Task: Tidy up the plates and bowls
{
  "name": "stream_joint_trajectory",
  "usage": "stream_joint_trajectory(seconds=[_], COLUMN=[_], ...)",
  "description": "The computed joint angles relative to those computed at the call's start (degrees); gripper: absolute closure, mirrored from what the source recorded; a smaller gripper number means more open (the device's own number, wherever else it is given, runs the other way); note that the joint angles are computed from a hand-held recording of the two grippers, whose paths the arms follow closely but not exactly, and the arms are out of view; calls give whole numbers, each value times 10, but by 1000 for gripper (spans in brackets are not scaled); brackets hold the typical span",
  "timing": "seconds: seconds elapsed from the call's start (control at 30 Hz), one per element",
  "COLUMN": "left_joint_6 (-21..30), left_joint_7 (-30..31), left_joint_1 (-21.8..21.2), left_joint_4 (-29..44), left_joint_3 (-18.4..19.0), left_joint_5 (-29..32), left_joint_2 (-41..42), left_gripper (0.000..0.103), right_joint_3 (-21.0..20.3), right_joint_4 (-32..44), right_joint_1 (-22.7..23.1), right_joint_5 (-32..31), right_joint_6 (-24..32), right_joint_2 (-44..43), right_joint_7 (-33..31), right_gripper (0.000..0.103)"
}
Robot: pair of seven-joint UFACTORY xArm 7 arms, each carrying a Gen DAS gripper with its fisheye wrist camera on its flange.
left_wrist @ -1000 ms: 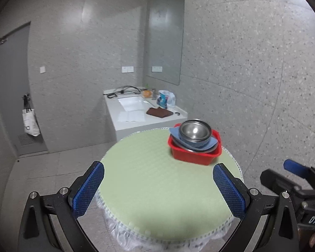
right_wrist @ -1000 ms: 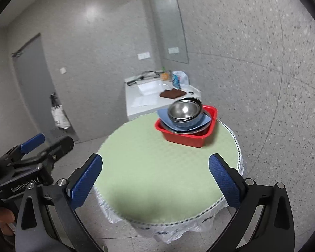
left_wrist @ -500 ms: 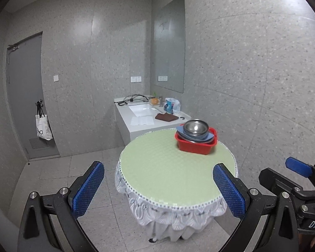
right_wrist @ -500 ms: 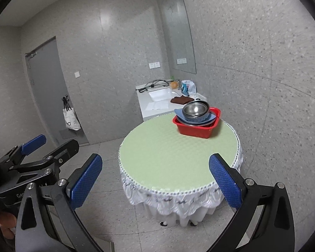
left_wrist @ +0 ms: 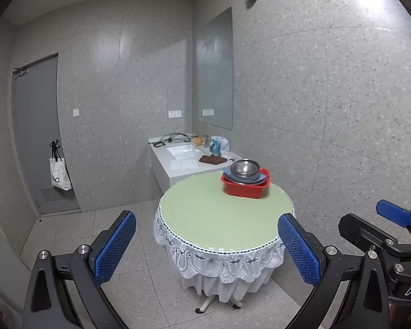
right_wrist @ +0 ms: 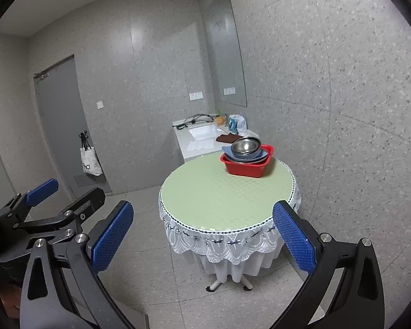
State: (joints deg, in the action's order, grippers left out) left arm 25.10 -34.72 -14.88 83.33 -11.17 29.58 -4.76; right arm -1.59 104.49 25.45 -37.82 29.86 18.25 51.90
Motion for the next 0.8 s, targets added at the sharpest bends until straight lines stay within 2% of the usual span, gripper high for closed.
stream_joint_trajectory(seconds=[0.2, 0.3, 0.57, 0.8], left_joint_6=[21, 29, 43, 46], left_joint_7=[-58, -90, -99, -99], left_joint_1=[-2, 5, 2, -2], left_joint_4=[-27, -36, -36, -31], left_joint_3=[-25, -45, -61, -64], left_joint_5=[33, 58, 65, 67], left_joint_2=[-39, -53, -62, -62], left_gripper=[1, 1, 1, 1], right_joint_3=[9, 15, 52, 76], right_joint_4=[-69, -100, -151, -163], right_joint_1=[-12, -16, -51, -64], right_joint_5=[-25, -66, -108, -141], right_joint_6=[-17, -13, -9, 14], right_joint_2=[-62, -92, -141, -159], right_joint_7=[5, 34, 78, 112], right_gripper=[0, 0, 0, 0])
